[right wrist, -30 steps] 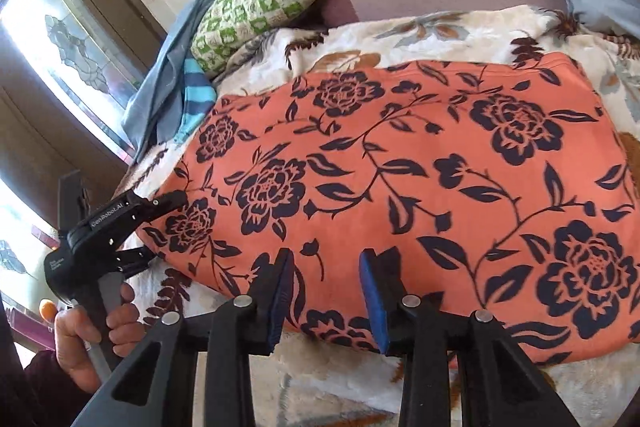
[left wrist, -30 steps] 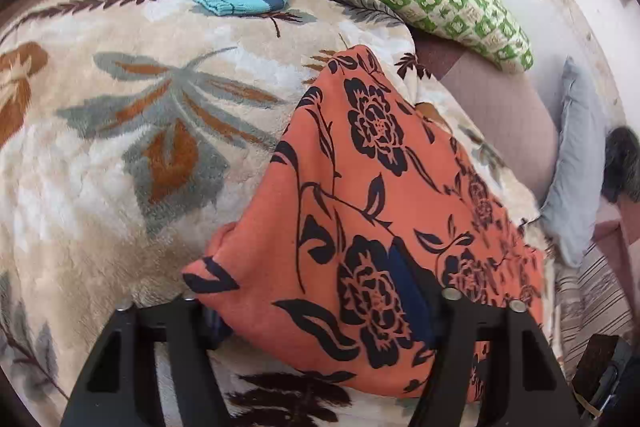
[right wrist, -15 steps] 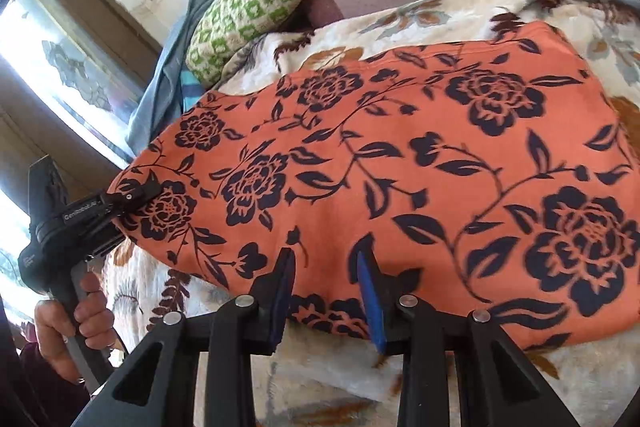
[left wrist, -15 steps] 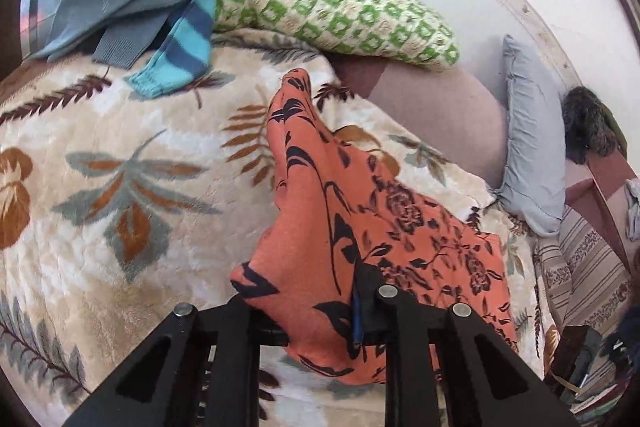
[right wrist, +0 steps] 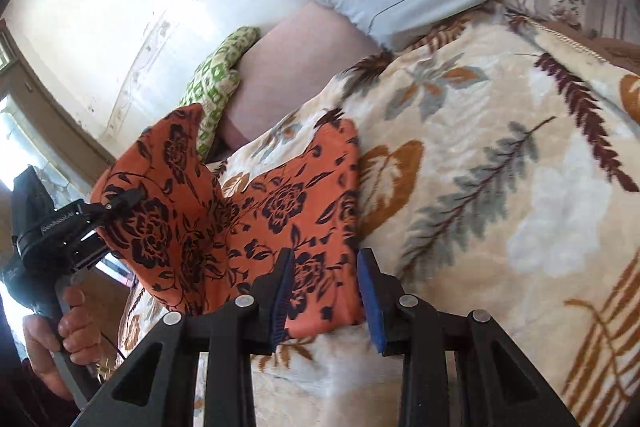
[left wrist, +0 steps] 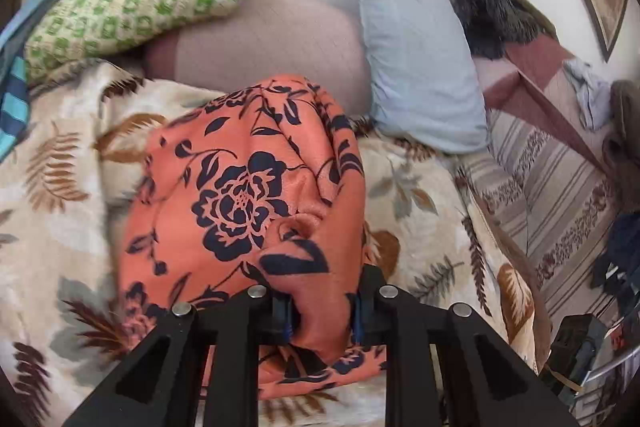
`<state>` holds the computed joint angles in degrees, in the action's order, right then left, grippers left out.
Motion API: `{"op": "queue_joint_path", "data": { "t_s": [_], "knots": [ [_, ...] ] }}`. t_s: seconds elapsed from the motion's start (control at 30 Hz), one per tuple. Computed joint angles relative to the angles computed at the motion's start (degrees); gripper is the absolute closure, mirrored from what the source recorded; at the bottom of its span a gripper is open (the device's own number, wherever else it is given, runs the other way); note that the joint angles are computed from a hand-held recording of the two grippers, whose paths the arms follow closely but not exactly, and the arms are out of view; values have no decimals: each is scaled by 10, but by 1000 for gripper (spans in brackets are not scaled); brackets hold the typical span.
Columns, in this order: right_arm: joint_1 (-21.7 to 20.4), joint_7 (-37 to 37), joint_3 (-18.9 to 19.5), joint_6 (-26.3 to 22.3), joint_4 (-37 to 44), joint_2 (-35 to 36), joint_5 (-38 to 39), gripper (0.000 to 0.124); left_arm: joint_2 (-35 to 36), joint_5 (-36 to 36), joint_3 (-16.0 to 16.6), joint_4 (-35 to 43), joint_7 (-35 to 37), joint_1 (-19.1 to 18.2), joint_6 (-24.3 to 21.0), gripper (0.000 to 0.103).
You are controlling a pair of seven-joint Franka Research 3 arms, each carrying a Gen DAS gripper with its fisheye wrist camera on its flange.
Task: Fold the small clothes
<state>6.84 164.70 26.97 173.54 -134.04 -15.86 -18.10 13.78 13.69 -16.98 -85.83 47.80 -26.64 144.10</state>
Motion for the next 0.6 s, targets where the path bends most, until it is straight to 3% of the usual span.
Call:
{"op": "queue_joint_path", "data": {
  "t_s": [0.07,0.13,0.17,0.2,0.23,0.3,0.37,0.43,0.53,0.6],
  "knots": [
    [7,1,-13,-7,-26,-21,16,89,57,-4,-19,30,47,-15,2,77],
    [36,-17,-43,-14,-54,-40,55,89,102,-42,-40,59,108,-22,-46,68],
    [49,-30,-56,-16,-64,-45,76,89,102,-33,-32,53,115,-34,-49,68],
    [57,-41,-64,-20,-71,-52,91,89,84,-17,-28,27,125,-36,-21,64],
    [62,-54,-69,-24,-76,-59,103,86,59,-28,-35,-5,151,-26,7,50],
    [64,-76,-72,-21,-73,-55,119,86,16,-117,-65,-43,225,15,25,32],
    [59,-89,-67,-11,-67,-49,128,86,-46,-213,-78,-101,302,51,69,30],
    [59,-107,-63,2,-34,-16,135,87,-93,-175,-45,-134,271,45,82,17],
    [29,-108,-26,-13,42,32,82,87,-127,-56,-6,-158,173,47,56,17],
    [41,-119,-27,-22,99,76,51,87,-123,2,6,-154,106,54,11,17]
  ]
}}
